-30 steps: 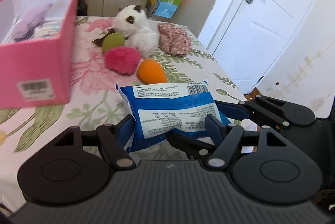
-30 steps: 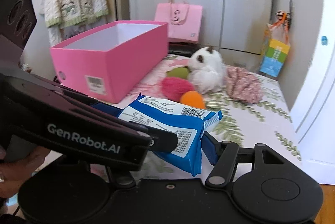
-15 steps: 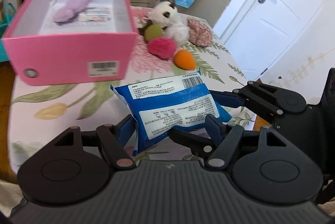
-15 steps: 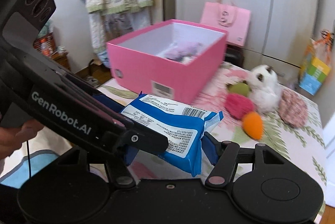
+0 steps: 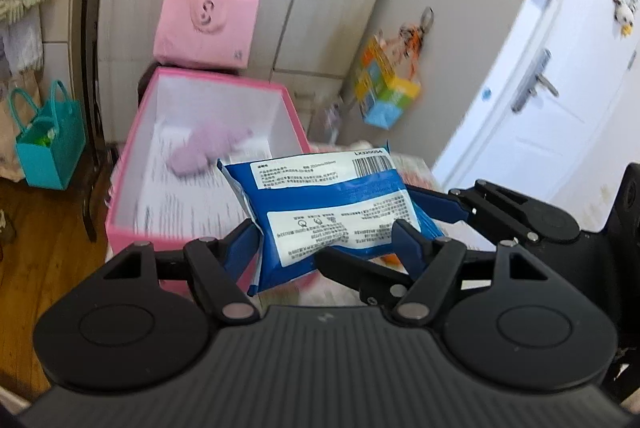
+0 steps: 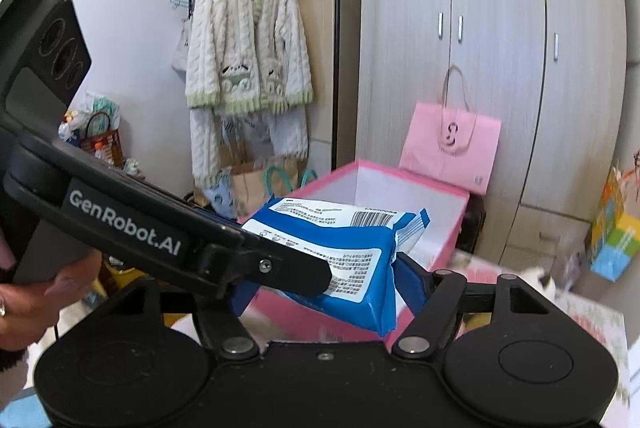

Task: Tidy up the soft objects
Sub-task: 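Lift the wet-wipes pack with the left gripper toward the shoebox, then open the left gripper over the shoebox while the right gripper releases its wet-wipes pack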

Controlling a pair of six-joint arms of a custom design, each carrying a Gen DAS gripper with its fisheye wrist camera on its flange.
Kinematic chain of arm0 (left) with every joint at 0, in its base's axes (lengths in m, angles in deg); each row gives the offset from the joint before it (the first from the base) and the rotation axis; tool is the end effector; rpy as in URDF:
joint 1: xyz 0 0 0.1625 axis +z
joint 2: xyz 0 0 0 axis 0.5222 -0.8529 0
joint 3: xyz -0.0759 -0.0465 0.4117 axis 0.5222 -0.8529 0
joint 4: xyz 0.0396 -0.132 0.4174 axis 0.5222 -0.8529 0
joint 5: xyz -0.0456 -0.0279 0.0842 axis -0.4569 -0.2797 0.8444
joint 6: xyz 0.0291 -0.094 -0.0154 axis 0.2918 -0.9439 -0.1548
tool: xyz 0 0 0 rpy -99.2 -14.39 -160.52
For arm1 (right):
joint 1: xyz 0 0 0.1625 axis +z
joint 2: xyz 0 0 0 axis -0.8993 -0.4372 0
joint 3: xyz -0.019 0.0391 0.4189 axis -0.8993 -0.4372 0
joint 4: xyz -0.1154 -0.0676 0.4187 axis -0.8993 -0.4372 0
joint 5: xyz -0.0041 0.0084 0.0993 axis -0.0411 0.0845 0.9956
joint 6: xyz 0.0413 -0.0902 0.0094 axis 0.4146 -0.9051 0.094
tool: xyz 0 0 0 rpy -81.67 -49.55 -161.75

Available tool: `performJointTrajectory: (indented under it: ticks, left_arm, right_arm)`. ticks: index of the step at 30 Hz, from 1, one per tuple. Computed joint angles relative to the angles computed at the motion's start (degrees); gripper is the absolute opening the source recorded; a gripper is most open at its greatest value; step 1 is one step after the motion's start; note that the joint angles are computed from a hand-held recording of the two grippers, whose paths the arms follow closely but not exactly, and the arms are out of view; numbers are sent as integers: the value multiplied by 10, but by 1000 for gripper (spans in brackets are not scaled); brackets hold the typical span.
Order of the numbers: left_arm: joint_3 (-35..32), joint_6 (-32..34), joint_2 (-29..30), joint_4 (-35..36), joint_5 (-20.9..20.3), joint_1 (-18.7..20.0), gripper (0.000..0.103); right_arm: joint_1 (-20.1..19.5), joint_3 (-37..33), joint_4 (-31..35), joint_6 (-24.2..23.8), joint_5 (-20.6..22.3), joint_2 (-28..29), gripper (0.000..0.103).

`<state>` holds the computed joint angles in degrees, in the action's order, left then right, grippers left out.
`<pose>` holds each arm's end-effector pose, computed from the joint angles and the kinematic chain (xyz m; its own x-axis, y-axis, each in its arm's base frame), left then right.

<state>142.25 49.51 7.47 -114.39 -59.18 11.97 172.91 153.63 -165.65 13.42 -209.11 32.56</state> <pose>-0.2190 -0.4243 0.1293 -0.6894 0.6806 -0.2480 0.7174 0.5941 -0.3639 0.1908 -0.3027 0.1270 -0.6896 -0.1239 0.7135 -0.6871 0.4233 -0.5905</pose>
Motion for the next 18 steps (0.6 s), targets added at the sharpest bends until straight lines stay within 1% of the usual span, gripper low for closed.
performJointTrajectory:
  ticks: [3,6,8,12,18]
  left_arm:
    - [-33,15,36,-20,6,13,71]
    - [-75,23,75,-15,3,32,71]
    - [-98,24,95,-9,1,44,71]
    - [-142,24,138,4,-2,68,71]
    - [-183,11,181,19,1,89,71]
  right_arm:
    - [-29,-22,4,-13,35,-1,76]
    - [-53,-50,12,-38,53,5,76]
    - [-65,-67,24,-42,59,8,76]
    - [-96,-88,94,-25,78,-12,77]
    - [-126,-122,173,-20,81,-20,77]
